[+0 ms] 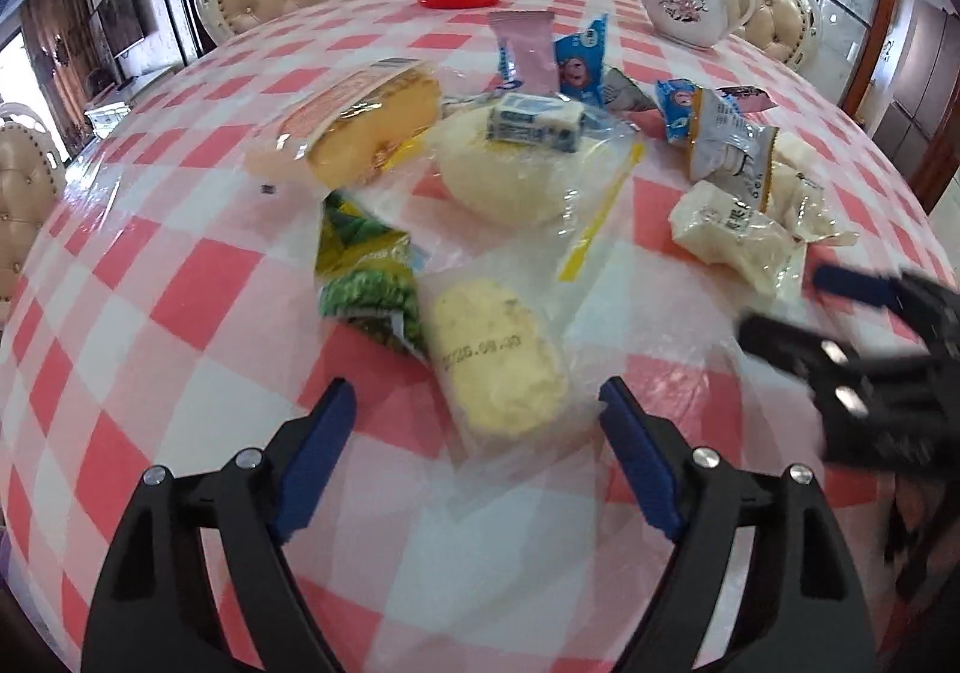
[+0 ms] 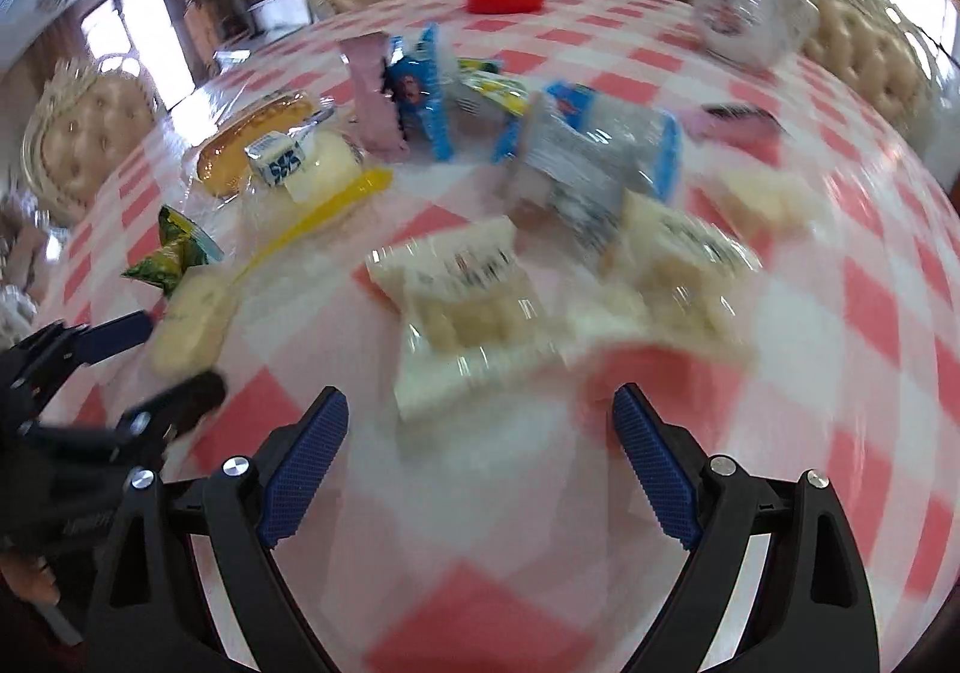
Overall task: Organize snacks
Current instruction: 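Reach the right gripper to the white jujube snack bag while the left approaches the cheese bar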
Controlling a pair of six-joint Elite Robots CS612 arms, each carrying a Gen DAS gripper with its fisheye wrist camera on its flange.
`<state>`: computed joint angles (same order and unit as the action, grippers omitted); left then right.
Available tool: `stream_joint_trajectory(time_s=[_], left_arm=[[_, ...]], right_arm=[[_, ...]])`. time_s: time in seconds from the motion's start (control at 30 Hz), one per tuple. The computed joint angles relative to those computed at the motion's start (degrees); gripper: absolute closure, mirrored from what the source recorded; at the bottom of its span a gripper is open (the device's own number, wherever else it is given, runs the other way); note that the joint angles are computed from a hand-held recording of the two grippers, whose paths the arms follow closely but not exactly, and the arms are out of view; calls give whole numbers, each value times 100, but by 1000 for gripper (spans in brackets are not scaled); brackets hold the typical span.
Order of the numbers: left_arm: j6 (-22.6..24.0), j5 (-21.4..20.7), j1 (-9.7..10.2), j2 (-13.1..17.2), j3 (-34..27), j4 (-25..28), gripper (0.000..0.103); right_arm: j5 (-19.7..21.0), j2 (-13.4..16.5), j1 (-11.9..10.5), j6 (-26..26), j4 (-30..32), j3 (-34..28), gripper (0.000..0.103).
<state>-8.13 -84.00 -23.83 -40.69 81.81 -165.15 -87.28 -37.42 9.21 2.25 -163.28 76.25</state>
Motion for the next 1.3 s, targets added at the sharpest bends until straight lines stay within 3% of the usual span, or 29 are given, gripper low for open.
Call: stream_joint_trajectory(time_s=[0.17, 0.23, 0.27, 0.3, 0.47, 0.63, 0.77, 0.9, 0.97, 1.03, 1.07, 1.1, 1.17, 1.3], left_arm=[[-241, -633, 172, -13, 13, -131, 20], [-281, -714, 189, -10, 11, -152, 20], [-297, -709, 185, -12, 10, -145, 20], [-318, -657, 174, -17, 11, -118, 20], [-476, -514, 166, -42, 27, -56, 19], [-439, -139, 108, -28, 37, -66, 19], [-663, 195, 125, -43, 78, -194, 19], [-717, -110, 193, -63, 119, -179, 19], [-513, -92, 144, -67, 157, -285, 19], [-321, -125, 105, -42, 125, -353, 26], [-203, -173, 88, -32, 112, -390, 43], [-86, -170, 71, -17, 89, -358, 51], [104, -156, 40, -12, 101, -359, 52], [314, -706, 76, -90, 280, -712, 53]], right_arm=[[-121, 297, 57, -460, 281, -577, 17], [-22, 310, 36, -524, 233, -581, 24], [-22, 289, 28, -528, 128, -522, 37], [-3, 258, 21, -578, 25, -447, 41], [-402, 40, 92, -641, -487, 19, 42], [-244, -172, 71, -334, -1193, 450, 41], [-174, -266, 35, -60, -1508, 662, 41], [-51, -317, 3, 60, -1648, 778, 41], [-21, -325, 1, 76, -1611, 786, 41], [-1, -312, 8, 57, -1571, 765, 41], [24, -310, 9, 49, -1553, 764, 41], [39, -309, 10, 47, -1542, 765, 41], [67, -311, 0, 89, -1537, 775, 41], [298, -342, -42, 65, -1336, 821, 41]])
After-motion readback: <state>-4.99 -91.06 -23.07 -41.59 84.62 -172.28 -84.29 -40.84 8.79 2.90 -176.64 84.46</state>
